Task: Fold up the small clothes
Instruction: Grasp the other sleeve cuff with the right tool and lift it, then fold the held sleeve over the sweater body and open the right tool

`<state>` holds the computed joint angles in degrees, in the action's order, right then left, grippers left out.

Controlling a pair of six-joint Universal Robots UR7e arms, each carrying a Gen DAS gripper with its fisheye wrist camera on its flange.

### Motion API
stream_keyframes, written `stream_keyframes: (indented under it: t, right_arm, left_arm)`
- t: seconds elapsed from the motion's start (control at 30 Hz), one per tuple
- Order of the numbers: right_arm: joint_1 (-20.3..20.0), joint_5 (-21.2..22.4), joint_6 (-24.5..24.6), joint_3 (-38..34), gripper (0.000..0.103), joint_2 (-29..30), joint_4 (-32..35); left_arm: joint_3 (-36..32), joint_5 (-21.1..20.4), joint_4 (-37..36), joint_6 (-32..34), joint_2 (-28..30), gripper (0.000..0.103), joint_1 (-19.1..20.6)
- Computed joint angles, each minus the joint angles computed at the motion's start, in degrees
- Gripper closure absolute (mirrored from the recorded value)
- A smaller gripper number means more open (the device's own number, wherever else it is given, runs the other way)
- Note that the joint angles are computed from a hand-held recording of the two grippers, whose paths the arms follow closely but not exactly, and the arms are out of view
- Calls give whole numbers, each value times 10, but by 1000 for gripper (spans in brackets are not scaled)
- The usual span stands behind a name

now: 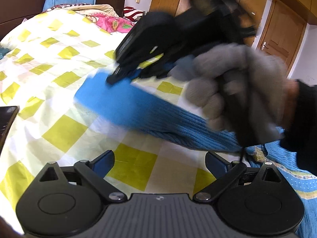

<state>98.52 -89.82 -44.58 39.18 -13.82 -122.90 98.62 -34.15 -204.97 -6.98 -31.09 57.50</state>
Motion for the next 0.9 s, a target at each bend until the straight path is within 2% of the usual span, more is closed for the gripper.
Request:
stream_keyframes:
  t: [0.07,0.23,0.4,0.53,0.7,0.77,0.9]
  right_arm:
    - [-3,26,16,46,96,-37,-50]
    - [-28,85,88,122,96,-129,-157]
    - [-72,104,159,189,96,-215,-251]
    - [-114,103,219,242,96,-267,-340]
    - [-168,90,300,259,96,-288,-426]
    - [-188,71,323,253,96,-288,-430]
    - [-221,13,335,238,96,-281,-415]
  left_arm:
    - [-7,-1,2,3,3,0,-4]
    - [-39,-11,-11,62,18,0,-22]
    - [-97,-43,8,116,49,0,-34]
    - [-160,-71,51,153,85,0,-41]
    - [-239,-97,114,199,133,0,-51]
    - [-263,-99,141,209,148,0,-54]
    - [-311,-99,206,212,179,0,-55]
